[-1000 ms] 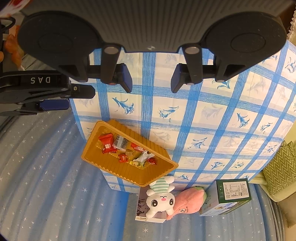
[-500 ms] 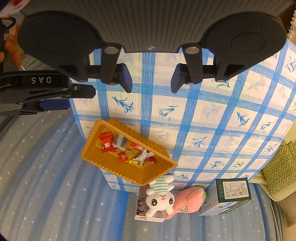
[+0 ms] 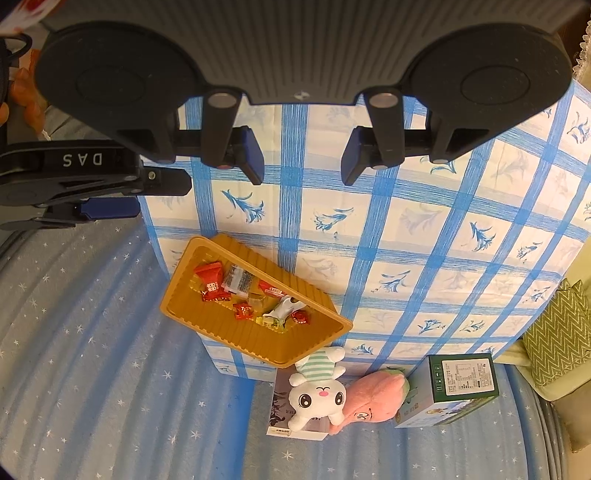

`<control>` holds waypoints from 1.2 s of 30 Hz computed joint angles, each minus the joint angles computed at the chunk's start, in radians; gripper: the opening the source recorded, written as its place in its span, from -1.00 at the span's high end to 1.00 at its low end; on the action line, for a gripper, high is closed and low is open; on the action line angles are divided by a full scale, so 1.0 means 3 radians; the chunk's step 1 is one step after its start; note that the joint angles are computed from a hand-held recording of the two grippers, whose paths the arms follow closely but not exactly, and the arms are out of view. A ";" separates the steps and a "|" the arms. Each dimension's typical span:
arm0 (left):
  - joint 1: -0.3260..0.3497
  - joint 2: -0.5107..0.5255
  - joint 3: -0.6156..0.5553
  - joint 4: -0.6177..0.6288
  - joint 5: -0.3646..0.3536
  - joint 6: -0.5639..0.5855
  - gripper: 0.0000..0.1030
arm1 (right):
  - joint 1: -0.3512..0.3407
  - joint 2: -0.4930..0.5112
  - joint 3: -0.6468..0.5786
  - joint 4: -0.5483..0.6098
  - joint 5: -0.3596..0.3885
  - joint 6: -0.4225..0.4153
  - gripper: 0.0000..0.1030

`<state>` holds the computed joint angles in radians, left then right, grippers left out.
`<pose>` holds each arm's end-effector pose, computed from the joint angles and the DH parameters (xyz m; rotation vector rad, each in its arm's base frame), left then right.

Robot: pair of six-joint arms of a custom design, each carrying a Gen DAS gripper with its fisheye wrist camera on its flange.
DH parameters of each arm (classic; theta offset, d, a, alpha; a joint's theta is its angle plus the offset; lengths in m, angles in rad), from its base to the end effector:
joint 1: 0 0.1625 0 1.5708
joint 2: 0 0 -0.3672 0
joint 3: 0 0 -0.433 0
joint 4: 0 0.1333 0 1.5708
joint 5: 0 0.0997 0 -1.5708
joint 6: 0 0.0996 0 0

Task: Organize snacks

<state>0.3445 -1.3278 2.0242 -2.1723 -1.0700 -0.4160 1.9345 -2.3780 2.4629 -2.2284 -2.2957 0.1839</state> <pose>-0.4203 -0.3432 0.1447 1.0951 2.4702 -0.4184 0.1662 -0.2475 0.3711 -0.0522 -2.4491 0.9397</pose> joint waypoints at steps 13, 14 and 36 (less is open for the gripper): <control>0.0006 -0.0012 0.0001 0.0000 0.0003 0.0011 0.17 | -0.0003 0.0038 -0.0012 -0.0039 0.0003 -0.0013 -0.42; 0.0004 -0.0013 0.0004 -0.0001 0.0003 0.0009 0.17 | -0.0003 0.0037 -0.0011 -0.0038 0.0004 -0.0010 -0.42; 0.0009 -0.0004 -0.0009 -0.0008 0.0017 0.0019 0.17 | -0.0010 0.0013 0.0002 -0.0037 0.0008 -0.0019 -0.42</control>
